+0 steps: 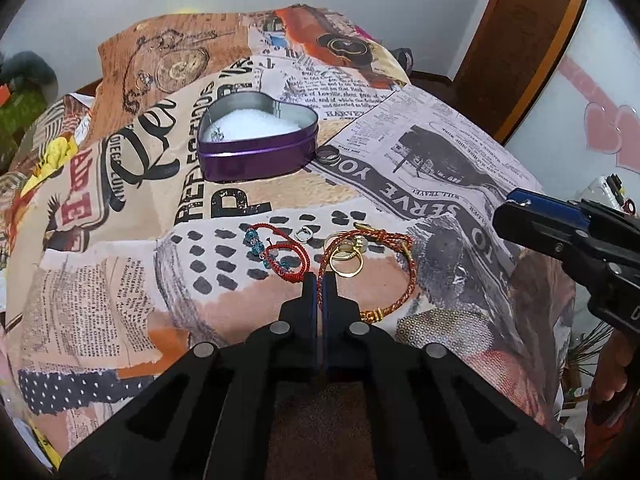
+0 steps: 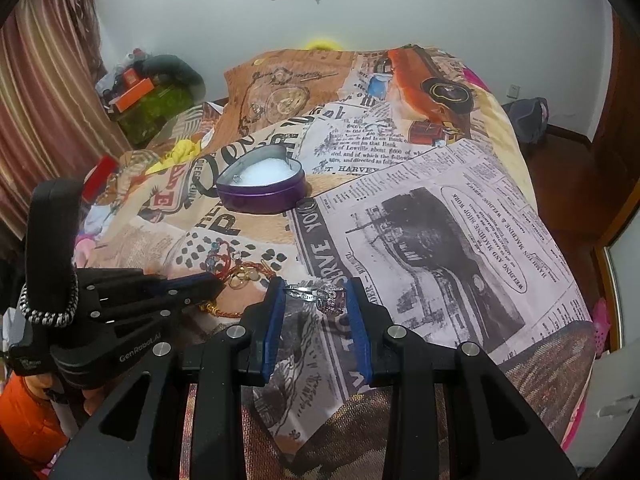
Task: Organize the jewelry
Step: 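Carry the bracelet with the left tool to the tin while the right tool carries the ring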
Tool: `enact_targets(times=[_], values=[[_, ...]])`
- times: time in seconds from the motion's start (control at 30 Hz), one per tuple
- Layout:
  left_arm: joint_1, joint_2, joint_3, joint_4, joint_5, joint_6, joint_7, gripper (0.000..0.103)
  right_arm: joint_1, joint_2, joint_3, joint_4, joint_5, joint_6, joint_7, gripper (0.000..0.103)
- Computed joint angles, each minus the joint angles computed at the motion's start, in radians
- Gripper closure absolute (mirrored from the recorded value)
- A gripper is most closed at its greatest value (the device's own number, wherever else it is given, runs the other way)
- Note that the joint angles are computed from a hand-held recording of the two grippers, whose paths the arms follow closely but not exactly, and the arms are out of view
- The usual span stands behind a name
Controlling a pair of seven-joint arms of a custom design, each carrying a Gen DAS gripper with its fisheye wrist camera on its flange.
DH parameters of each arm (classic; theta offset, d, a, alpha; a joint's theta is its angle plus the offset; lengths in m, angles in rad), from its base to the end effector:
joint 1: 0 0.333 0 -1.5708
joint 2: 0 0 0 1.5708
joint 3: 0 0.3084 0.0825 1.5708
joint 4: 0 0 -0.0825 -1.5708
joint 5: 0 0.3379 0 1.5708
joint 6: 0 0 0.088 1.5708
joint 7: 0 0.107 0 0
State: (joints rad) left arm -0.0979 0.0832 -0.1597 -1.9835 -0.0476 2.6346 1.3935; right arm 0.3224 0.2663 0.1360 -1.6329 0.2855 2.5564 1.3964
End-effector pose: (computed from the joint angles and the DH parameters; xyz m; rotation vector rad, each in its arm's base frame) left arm 0.5578 -0.1431 0.5029 -1.9292 2.0100 -0.7227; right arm 0.5818 0.2707 0.5477 -2.0648 1.3235 -0.2313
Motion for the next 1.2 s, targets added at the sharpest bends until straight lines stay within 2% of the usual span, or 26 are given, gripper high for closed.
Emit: enact_targets(times=[0.43, 0.6, 0.73, 1.2], values=[[0.023, -0.080, 0.019, -0.028, 0.036, 0.095, -0.018, 0.103, 0.014, 0.020, -0.001, 0.044, -0.031, 0.010, 0.022, 0.075], [0.037, -0.079, 0.027, -0.014, 0.092, 0.123, -0.048, 0.103, 0.026, 0.046, 0.000, 0.091, -0.056, 0.007, 0.033, 0.075], [0.047, -0.068, 0.032, 0.003, 0.093, 0.142, -0.046, 0.103, 0.038, 0.072, -0.002, 0.133, -0.082, 0.010, 0.043, 0.075], [0.080, 0.033, 0.038, 0.121, 0.027, 0.169, 0.022, 0.103, 0.068, 0.242, 0.000, 0.405, -0.126, -0.053, 0.061, 0.075]])
